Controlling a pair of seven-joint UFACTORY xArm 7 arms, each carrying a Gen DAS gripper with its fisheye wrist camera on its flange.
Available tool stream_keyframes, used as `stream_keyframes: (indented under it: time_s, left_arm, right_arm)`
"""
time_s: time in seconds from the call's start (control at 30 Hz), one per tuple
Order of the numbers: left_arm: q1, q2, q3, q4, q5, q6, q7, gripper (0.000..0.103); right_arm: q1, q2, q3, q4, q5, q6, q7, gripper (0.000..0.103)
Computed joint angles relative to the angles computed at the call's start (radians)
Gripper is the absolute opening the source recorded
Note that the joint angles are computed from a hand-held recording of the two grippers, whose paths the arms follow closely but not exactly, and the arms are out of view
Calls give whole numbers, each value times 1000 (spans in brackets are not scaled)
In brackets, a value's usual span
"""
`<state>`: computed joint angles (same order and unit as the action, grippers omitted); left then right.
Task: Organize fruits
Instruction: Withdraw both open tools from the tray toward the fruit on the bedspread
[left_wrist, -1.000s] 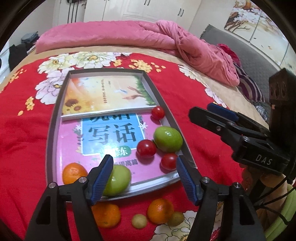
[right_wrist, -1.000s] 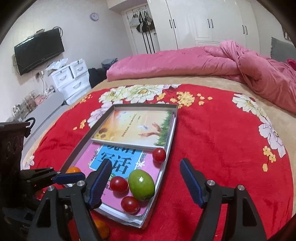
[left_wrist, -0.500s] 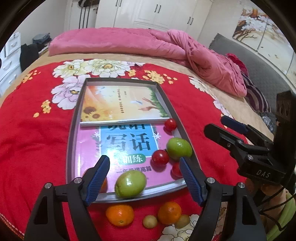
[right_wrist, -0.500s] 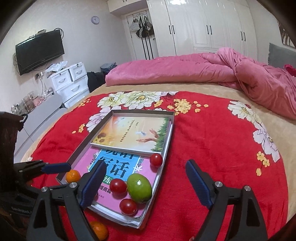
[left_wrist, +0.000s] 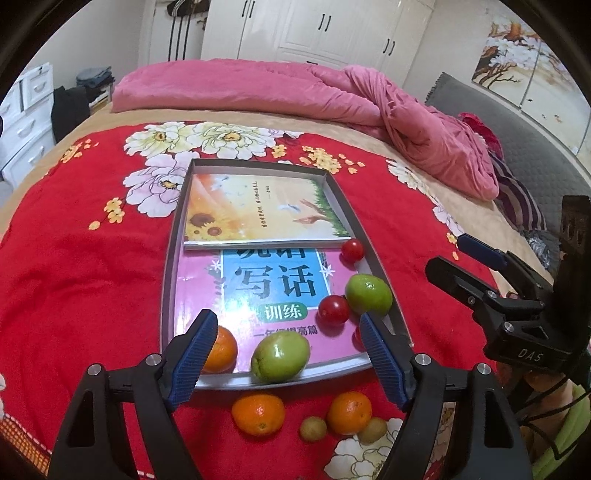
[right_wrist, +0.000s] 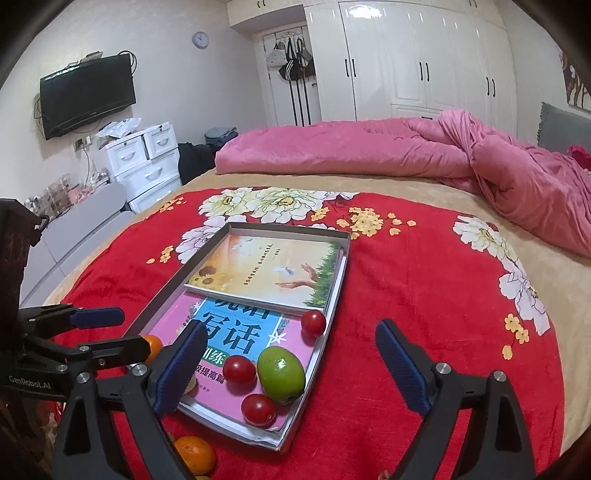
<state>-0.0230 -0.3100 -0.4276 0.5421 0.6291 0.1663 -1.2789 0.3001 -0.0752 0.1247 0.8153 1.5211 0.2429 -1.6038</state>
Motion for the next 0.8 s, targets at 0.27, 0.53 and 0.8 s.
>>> stream_keyframes:
  time_s: [0.27,0.53,0.8]
  left_arm:
    - [-23,-48,10,-37,-41,7,26,80]
    - [-32,-69,-8,-54,-83,16,68,80]
    - [-40,-74,-16,-64,-106,19,86,80]
  right_arm:
    - [4,-42,-3,-31,33,2,-34,94]
    - [9,-76,-2,-57,71,-2,-62,94]
    - [-1,-114,7,-81,133,-6,-99,99]
